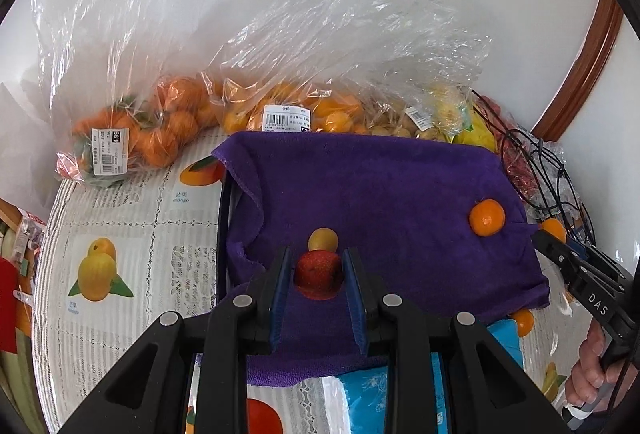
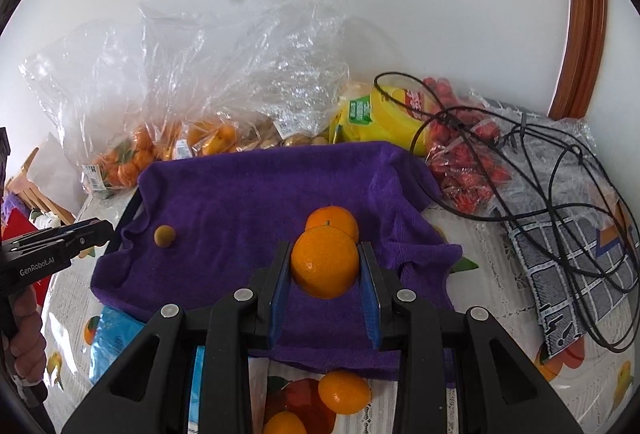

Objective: Organize fruits
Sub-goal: 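Carry the orange with the right gripper while the left carries the red fruit onto the purple towel, then open the right gripper over the towel while the left gripper releases the red fruit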

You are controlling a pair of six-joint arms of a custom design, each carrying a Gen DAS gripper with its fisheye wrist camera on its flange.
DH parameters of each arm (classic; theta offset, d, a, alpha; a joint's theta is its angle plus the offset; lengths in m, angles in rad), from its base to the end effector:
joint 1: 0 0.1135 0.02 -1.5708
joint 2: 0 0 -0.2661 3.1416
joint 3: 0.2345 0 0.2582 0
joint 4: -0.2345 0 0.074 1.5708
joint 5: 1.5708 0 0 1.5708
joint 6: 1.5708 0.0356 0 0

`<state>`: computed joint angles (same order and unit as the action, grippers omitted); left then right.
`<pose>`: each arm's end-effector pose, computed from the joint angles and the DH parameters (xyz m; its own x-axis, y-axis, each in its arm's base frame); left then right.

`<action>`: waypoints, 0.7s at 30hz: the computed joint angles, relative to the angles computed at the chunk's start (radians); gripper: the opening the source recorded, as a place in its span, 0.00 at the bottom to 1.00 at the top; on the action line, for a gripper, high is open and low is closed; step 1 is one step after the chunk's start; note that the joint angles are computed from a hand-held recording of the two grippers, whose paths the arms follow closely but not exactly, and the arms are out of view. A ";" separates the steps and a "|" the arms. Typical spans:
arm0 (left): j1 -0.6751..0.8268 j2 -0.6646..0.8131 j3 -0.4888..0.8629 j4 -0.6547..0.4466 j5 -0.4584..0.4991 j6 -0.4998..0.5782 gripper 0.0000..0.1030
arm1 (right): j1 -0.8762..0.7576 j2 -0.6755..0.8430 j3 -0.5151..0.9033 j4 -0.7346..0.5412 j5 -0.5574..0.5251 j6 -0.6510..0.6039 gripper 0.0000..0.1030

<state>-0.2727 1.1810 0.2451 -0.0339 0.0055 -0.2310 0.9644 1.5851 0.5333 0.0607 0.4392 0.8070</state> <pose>0.1715 -0.0482 0.1026 -0.8355 -0.0040 -0.5494 0.0833 0.9875 -0.1339 0.1598 0.2039 0.1024 -0.7710 0.0353 -0.6358 -0.0782 0.9857 0.1495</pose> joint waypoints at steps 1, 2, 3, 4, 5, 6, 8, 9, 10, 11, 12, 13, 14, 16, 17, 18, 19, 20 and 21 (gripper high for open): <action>0.004 0.028 0.000 0.021 0.001 0.002 0.25 | -0.008 0.026 0.000 0.020 -0.013 0.000 0.31; 0.006 0.063 0.001 0.045 0.002 0.003 0.25 | -0.014 0.046 0.000 0.036 -0.026 -0.001 0.31; 0.007 0.090 0.001 0.064 0.005 0.004 0.25 | -0.020 0.065 0.000 0.050 -0.040 -0.001 0.31; 0.009 0.122 0.002 0.088 0.008 0.005 0.25 | -0.025 0.086 0.001 0.066 -0.051 -0.001 0.31; 0.008 0.157 0.004 0.112 0.010 0.005 0.25 | -0.029 0.107 0.001 0.080 -0.060 -0.002 0.31; 0.007 0.180 0.005 0.125 0.010 0.004 0.25 | -0.032 0.121 0.002 0.087 -0.065 -0.002 0.31; 0.002 0.226 0.009 0.152 0.007 0.002 0.25 | -0.041 0.146 -0.001 0.111 -0.082 -0.001 0.31; 0.001 0.248 0.010 0.166 0.009 0.002 0.25 | -0.045 0.155 -0.002 0.120 -0.089 -0.003 0.31; -0.001 0.263 0.010 0.176 0.010 0.001 0.25 | -0.049 0.164 -0.003 0.128 -0.093 -0.005 0.31; 0.000 0.279 0.012 0.186 0.011 0.000 0.25 | -0.051 0.170 -0.005 0.135 -0.100 -0.006 0.31; -0.001 0.294 0.013 0.195 0.013 -0.001 0.25 | -0.054 0.177 -0.003 0.139 -0.104 -0.007 0.31; -0.002 0.308 0.015 0.202 0.014 -0.002 0.25 | -0.058 0.184 -0.003 0.145 -0.112 -0.009 0.31; -0.002 0.320 0.016 0.210 0.017 -0.003 0.25 | -0.060 0.186 -0.006 0.149 -0.117 -0.011 0.31; -0.003 0.336 0.015 0.224 0.018 -0.007 0.25 | -0.055 0.192 -0.008 0.154 -0.108 -0.003 0.32; -0.003 0.338 0.012 0.229 0.020 -0.009 0.25 | -0.052 0.189 -0.012 0.155 -0.103 -0.001 0.32; -0.004 0.339 0.010 0.232 0.019 -0.011 0.25 | -0.050 0.187 -0.018 0.161 -0.102 -0.003 0.32; -0.009 0.342 0.010 0.233 0.015 -0.014 0.25 | -0.045 0.178 -0.026 0.165 -0.101 -0.006 0.32; -0.011 0.344 0.011 0.231 0.014 -0.016 0.25 | -0.038 0.170 -0.030 0.162 -0.096 -0.006 0.33; -0.010 0.342 0.009 0.229 0.019 -0.017 0.25 | -0.031 0.160 -0.033 0.152 -0.088 -0.003 0.37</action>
